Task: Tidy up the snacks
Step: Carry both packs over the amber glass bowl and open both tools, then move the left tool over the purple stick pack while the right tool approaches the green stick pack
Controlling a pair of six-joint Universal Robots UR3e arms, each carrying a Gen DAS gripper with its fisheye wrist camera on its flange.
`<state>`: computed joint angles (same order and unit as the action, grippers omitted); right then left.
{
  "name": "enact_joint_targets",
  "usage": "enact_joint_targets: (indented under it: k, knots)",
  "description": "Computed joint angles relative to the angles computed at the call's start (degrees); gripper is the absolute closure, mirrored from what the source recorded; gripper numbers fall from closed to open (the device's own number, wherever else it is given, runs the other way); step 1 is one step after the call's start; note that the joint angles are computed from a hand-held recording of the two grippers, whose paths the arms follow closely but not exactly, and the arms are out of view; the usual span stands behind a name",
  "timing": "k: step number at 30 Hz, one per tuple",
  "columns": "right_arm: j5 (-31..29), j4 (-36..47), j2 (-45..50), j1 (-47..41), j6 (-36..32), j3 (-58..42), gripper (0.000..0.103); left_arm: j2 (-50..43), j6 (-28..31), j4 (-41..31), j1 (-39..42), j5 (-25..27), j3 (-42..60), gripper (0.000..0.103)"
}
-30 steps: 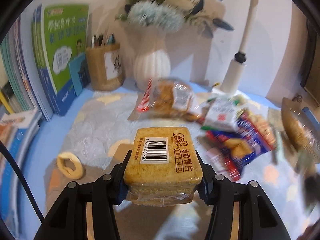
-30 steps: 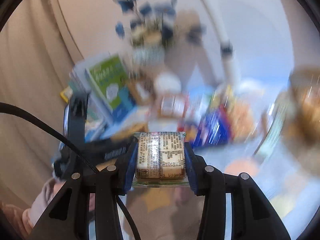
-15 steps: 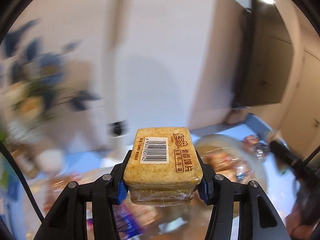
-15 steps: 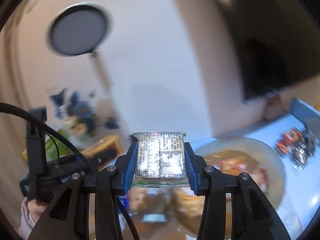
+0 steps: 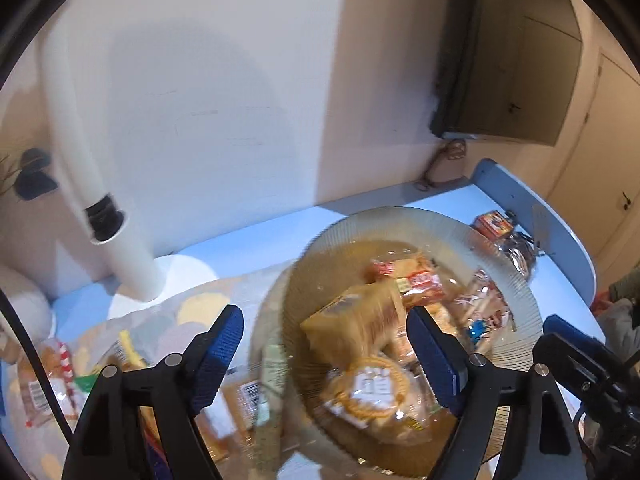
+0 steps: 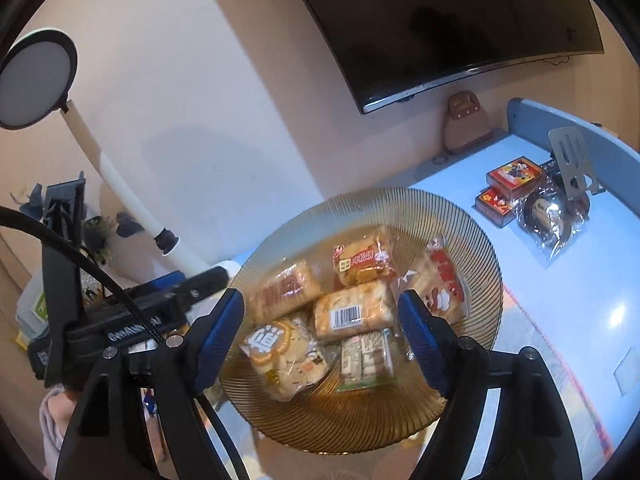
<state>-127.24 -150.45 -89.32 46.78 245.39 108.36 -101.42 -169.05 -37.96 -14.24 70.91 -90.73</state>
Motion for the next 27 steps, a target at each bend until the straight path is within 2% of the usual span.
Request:
enact_joint_targets:
  k: [5, 11, 14, 16, 20, 24, 27]
  knots:
    - [0.23, 1.81, 4.47, 2.28, -0.79, -7.57, 0.024, 4.31, 0.6, -0.02, 4.46, 0.25, -3.21, 0.021]
    - [-0.64, 7.58, 15.24, 6.09, -4.35, -24.84, 0.023, 13.22, 3.01, -2.25, 13.7, -0.08, -9.4, 0.02]
    - [-0.45, 9.51, 20.53, 7.62, -5.17, -32.32, 0.022, 18.09, 4.75, -4.09, 19.8, -0.46, -12.65, 0.016]
    - [0.14, 9.53, 24.65, 8.71, -5.78, -37.07, 0.021, 21.77, 6.92, -4.69, 24.77, -1.71, -16.06, 0.012]
    - [2.77, 7.49, 31.87, 9.78, -5.72, -43.14, 0.02, 28.71, 12.75, -6.43, 35.78, -5.07, -23.97, 0.012]
    - [6.15, 5.54, 37.03, 9.71, -4.43, -45.85, 0.02, 32.89, 18.18, -10.39, 44.16, -8.09, -30.17, 0.012]
    - [8.63, 6.18, 40.92, 9.23, -3.58, -48.15, 0.02, 35.98, 21.34, -9.86, 48.97, -8.87, -37.05, 0.012]
